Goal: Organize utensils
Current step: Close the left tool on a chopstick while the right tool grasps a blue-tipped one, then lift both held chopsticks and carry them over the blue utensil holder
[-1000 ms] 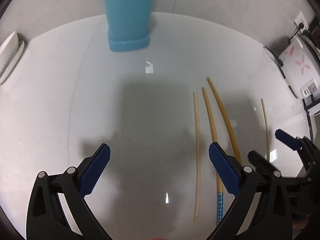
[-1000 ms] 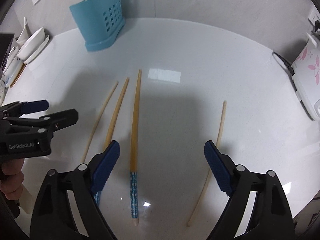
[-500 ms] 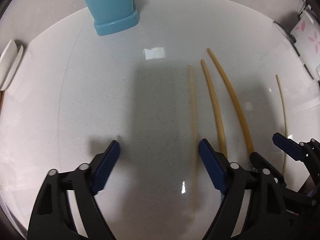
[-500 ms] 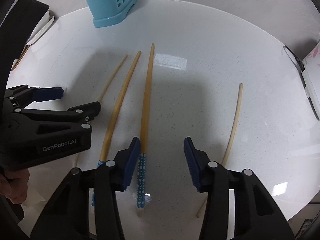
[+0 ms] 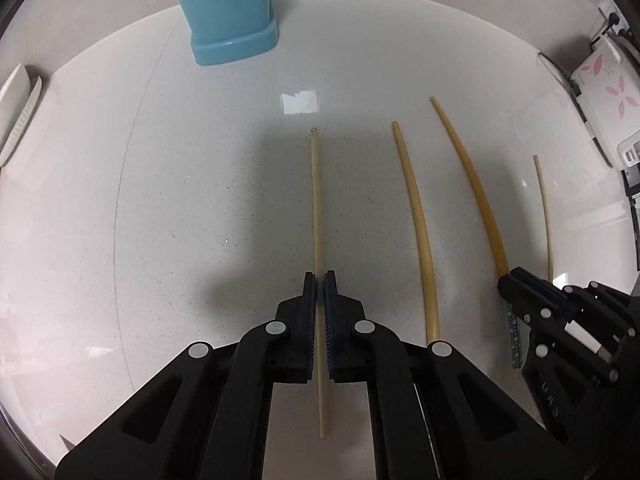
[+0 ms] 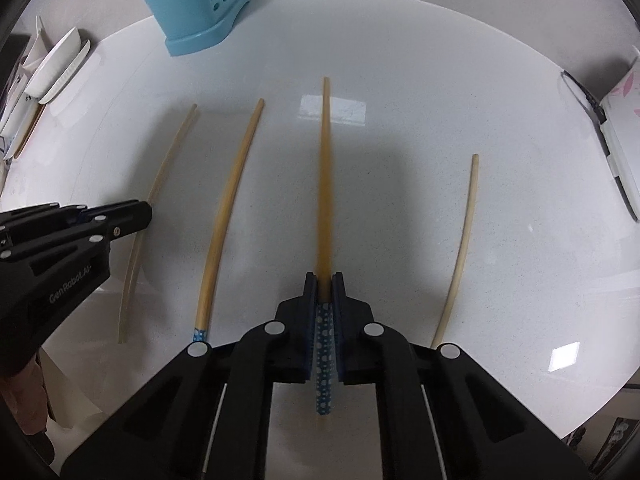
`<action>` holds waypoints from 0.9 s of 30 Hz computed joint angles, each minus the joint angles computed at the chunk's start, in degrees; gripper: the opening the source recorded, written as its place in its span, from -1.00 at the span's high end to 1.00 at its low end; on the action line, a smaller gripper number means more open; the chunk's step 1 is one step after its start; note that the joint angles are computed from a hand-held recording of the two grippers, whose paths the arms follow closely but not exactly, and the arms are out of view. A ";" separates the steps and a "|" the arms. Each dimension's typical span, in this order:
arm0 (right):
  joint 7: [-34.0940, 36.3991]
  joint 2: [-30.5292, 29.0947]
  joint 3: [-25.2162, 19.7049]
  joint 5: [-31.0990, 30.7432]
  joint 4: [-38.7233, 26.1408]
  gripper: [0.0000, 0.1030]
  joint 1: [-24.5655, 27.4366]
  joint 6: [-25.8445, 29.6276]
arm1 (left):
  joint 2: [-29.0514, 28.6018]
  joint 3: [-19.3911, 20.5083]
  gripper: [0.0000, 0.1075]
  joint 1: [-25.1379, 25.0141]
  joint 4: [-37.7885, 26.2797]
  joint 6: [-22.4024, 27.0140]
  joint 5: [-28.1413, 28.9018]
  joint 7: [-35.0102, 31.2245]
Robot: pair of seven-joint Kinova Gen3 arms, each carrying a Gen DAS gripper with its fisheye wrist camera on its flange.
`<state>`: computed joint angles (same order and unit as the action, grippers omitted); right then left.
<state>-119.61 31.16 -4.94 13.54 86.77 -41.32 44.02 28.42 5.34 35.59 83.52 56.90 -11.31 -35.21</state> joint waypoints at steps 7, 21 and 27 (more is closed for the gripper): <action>-1.63 -4.01 0.07 0.57 4.08 0.87 -0.09 -3.00 | -2.98 -0.30 0.94 -0.45 3.97 -3.16 -0.90 1.13; -1.34 -7.26 -0.62 0.53 5.27 0.87 2.02 -7.92 | -9.33 0.36 0.94 -0.37 5.28 -1.08 -5.81 5.20; -2.32 -8.52 -0.17 1.09 5.77 0.87 1.68 -10.31 | -9.88 0.66 0.94 -0.52 3.63 -0.24 -8.21 6.61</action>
<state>-121.92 22.64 -5.11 14.63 92.54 -39.64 33.71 18.54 6.00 35.07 87.15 56.66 -19.52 -28.60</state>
